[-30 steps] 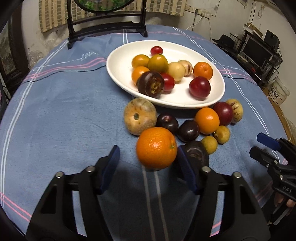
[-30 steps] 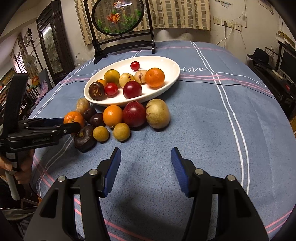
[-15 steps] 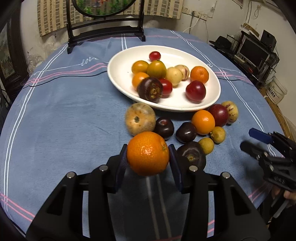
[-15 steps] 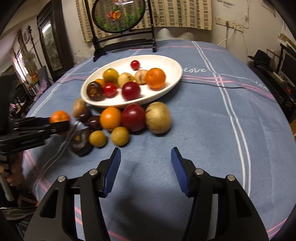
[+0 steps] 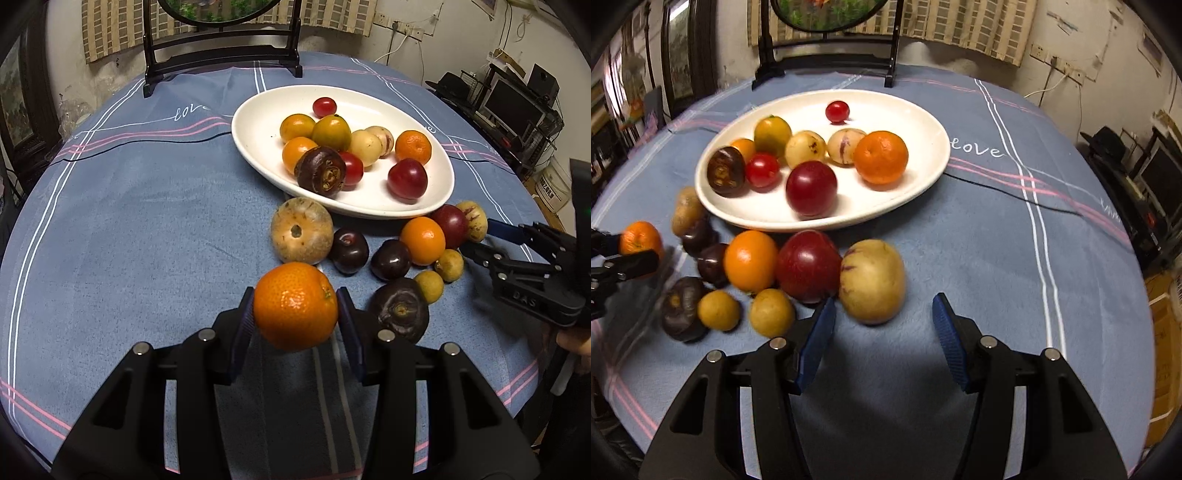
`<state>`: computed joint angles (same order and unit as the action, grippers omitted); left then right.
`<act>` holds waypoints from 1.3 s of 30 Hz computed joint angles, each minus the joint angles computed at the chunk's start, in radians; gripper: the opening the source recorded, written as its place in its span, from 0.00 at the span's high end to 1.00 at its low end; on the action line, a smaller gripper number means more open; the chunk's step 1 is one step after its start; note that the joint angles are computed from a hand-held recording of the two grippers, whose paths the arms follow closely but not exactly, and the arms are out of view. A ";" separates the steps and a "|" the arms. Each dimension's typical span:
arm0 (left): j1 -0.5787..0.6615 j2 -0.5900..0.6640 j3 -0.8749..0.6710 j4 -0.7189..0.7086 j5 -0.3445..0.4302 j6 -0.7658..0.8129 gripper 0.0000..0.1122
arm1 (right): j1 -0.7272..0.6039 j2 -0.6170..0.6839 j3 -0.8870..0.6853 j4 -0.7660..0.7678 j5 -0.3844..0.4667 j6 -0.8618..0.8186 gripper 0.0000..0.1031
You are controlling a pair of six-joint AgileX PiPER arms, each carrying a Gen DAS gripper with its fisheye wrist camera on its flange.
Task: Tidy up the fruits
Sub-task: 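Grasp a mandarin with the left tool while the right grasps a pale pepino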
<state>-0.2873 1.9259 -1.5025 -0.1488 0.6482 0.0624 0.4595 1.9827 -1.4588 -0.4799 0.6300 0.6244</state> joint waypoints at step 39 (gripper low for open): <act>-0.003 0.001 -0.014 0.015 0.019 -0.018 0.60 | -0.112 -0.002 0.017 0.276 -0.127 -0.203 0.59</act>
